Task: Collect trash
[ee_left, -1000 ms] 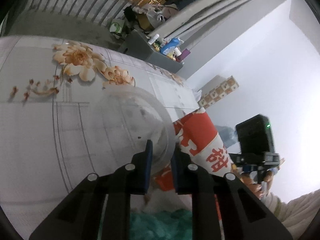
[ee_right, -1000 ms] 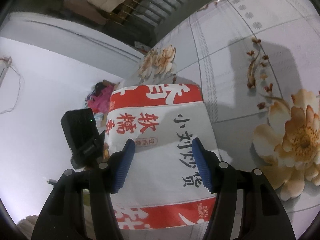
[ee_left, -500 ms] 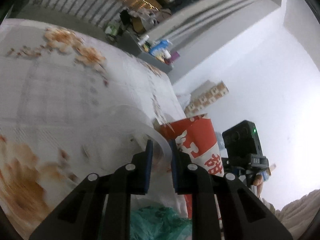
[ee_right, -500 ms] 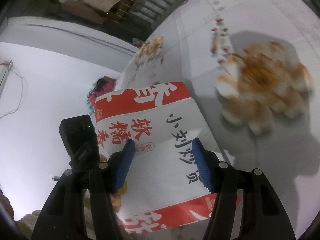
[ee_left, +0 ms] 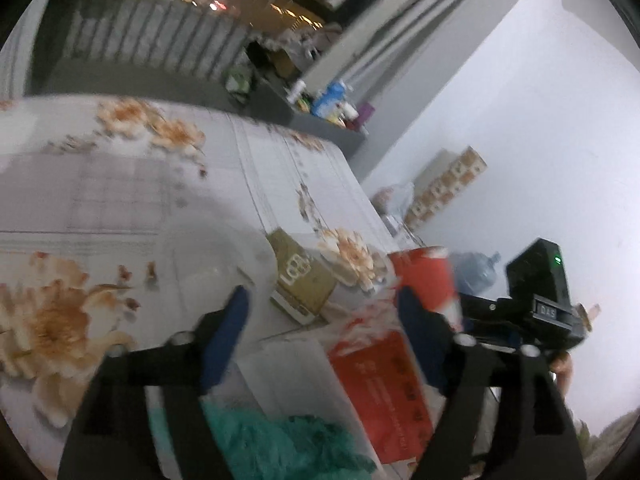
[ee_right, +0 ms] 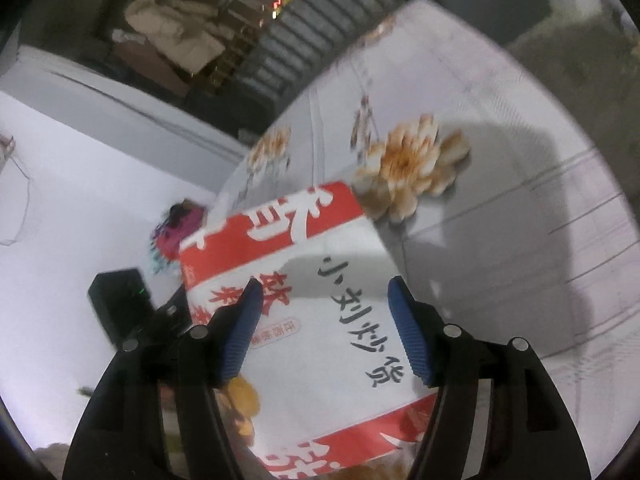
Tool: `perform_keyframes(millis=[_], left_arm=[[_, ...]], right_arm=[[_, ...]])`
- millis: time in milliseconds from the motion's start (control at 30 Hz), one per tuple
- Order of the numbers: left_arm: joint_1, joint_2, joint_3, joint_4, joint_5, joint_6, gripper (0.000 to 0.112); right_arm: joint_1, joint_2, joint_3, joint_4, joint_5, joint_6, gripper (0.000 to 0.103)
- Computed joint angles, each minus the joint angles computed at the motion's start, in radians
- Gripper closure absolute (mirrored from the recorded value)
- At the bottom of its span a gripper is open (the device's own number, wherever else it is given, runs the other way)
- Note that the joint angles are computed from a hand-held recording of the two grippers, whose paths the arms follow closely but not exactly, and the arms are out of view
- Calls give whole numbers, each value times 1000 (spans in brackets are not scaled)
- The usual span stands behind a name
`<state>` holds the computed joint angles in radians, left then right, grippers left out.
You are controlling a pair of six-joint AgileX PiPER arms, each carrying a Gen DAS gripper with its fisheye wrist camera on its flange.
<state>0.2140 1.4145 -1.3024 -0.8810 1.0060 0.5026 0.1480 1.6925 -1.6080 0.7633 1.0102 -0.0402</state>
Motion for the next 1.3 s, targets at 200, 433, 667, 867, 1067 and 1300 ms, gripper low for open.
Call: perform_keyframes(millis=[200,433,667,867,1067,1300], left_arm=[[46,-138,91,63,-59,-94,16],[149,-226,206,63,-28,-150,15],[272,-222,321,-10,43,-165,15],[293,-256,357,-15,37,-117,15],[266,-291,389,-8,-20,-124,15],[294,-344,456,-90,-58,-48,15]], right_arm=[[61,-127,130,-167,-164,73,33],[29,-207,382,-40,-274,11,32],[10,-261,474,10,-280,-40,26],[31,-270,486,-12,-307,-18,20],[49,-266,491,-11,-337,-23,12],[103,-276,503,-100,-406,46,8]])
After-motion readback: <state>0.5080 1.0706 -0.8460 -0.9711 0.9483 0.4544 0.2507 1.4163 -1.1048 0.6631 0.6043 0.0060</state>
